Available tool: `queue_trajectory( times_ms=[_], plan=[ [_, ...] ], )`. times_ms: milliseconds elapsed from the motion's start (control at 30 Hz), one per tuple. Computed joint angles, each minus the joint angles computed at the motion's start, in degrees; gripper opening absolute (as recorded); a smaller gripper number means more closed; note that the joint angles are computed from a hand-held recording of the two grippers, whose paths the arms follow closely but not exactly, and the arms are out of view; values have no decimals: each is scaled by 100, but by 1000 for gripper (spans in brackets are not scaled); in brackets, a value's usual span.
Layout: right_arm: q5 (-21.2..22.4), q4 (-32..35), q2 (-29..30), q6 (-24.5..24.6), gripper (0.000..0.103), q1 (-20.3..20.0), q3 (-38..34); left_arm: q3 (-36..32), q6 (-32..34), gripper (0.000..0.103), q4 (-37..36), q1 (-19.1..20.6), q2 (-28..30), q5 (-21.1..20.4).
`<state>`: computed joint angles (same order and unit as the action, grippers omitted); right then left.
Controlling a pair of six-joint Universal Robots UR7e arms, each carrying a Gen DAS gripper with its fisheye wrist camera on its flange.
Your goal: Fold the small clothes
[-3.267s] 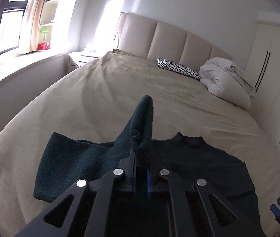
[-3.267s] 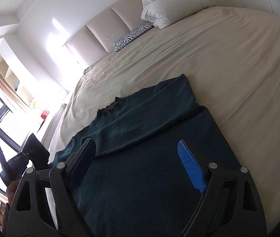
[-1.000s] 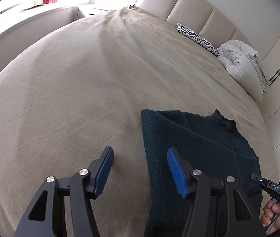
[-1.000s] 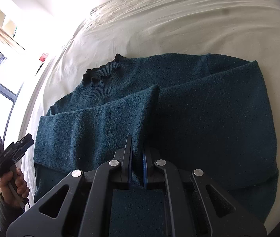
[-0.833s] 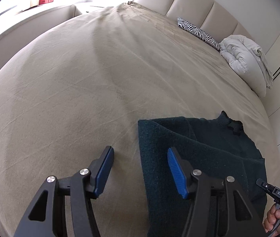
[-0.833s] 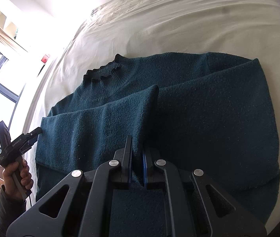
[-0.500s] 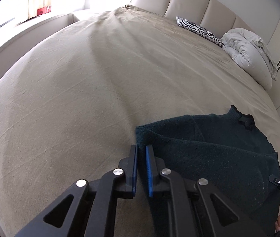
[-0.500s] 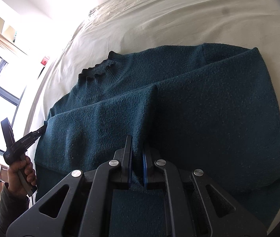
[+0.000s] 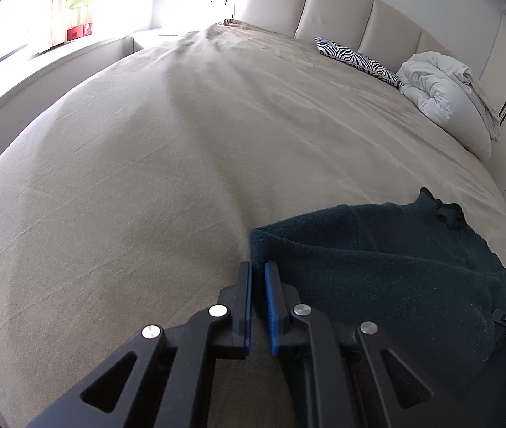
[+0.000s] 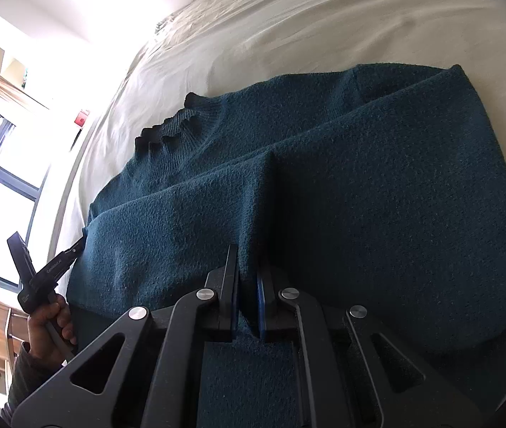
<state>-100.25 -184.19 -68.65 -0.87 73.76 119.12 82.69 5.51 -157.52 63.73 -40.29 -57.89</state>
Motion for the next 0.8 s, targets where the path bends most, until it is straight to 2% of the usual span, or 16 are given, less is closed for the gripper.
queue_trajectory(
  times_ms=[100, 333, 500, 567, 700, 800],
  plan=[
    [271, -48, -91, 228, 9, -98, 77, 286, 96, 12, -184, -105, -226, 31],
    [-365, -47, 41, 9, 9, 174, -101, 847, 373, 12, -630, -268, -627, -281],
    [-805, 45, 151, -201, 9, 358, -268, 931, 475, 14, -353, -229, -532, 43],
    [-696, 67, 172, -185, 9, 265, -278, 1021, 592, 16, -505, -212, -492, 128],
    [-261, -115, 130, -153, 6, 51, -179, 1155, 1168, 17, -928, -370, -332, 658],
    [-262, -254, 110, -84, 6, 43, -129, 1152, 1164, 17, -945, -344, -333, 627]
  ],
)
